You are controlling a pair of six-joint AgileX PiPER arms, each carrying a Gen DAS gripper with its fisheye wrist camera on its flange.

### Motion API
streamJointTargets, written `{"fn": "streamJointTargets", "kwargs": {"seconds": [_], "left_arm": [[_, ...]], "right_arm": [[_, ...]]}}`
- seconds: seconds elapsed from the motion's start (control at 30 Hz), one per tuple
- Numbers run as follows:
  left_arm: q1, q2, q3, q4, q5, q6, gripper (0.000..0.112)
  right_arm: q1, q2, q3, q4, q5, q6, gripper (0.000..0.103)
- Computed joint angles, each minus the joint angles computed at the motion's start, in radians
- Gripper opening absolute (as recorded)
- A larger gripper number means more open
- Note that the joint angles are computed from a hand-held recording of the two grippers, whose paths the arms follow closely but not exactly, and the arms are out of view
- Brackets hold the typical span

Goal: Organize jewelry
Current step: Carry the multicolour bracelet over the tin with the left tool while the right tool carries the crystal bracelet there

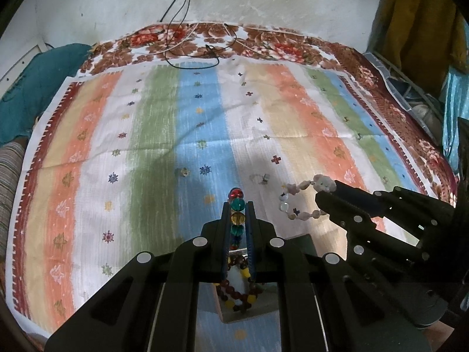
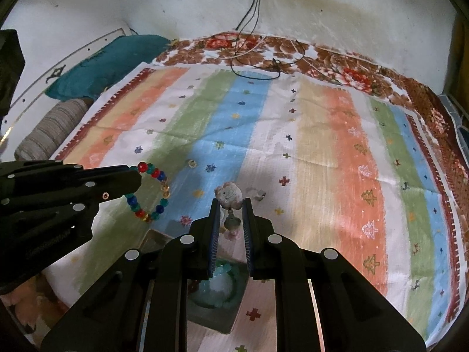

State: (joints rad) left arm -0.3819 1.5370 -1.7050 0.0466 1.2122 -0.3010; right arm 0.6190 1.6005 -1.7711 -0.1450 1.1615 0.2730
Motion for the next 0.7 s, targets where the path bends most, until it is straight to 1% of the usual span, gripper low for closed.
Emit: {"fn": "streamJointTargets", "kwargs": {"seconds": [0.3,0.7], "left_arm": [[-0.029,-0.064,0.058,0.01,-0.011,-0.013,0.009],[-0.108,-0.155,0.135,0.056,-0.027,-0.051,0.009]], "right_arm": [[0.028,-0.047,0.047,-0.026,-0.012,0.023,0.016],[0.054,-0.128,0.131,-0.021,-0.023,0.051,0.016]]}}
